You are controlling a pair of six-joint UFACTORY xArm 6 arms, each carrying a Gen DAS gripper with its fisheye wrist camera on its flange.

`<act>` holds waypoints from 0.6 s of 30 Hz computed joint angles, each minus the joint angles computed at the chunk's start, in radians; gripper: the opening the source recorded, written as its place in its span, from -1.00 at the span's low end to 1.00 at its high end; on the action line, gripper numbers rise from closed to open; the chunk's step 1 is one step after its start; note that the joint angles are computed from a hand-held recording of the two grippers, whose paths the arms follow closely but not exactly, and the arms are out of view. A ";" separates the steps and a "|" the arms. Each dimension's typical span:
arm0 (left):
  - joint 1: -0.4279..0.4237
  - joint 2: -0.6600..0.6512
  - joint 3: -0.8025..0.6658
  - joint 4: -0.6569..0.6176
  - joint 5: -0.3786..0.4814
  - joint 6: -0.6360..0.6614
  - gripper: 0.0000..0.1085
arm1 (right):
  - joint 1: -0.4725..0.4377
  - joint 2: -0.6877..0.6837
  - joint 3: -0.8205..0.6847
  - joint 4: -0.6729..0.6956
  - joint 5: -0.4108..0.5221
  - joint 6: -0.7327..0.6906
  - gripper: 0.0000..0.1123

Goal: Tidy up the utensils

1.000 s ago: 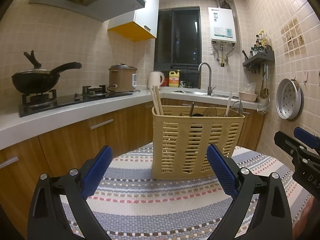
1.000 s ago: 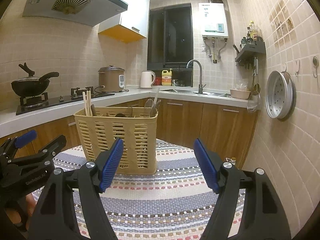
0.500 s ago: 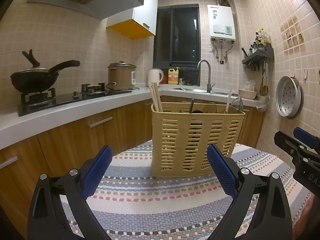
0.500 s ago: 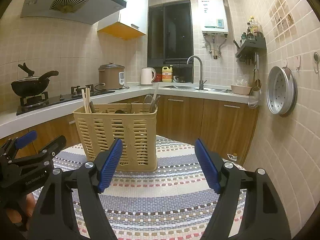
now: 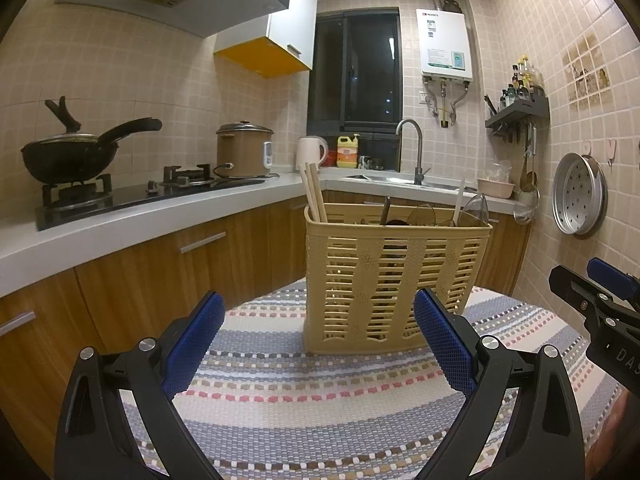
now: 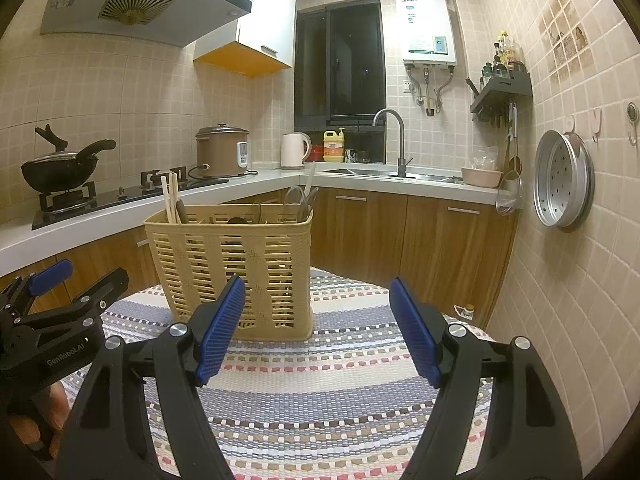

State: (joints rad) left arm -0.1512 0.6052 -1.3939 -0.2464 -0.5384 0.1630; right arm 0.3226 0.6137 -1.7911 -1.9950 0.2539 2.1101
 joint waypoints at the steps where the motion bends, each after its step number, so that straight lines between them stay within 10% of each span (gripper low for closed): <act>1: 0.000 0.000 0.000 0.000 -0.002 -0.001 0.71 | -0.002 0.001 -0.001 0.000 -0.004 0.002 0.26; 18: -0.016 0.002 -0.004 -0.054 0.004 0.065 0.72 | -0.016 0.000 -0.004 -0.004 -0.025 0.022 0.26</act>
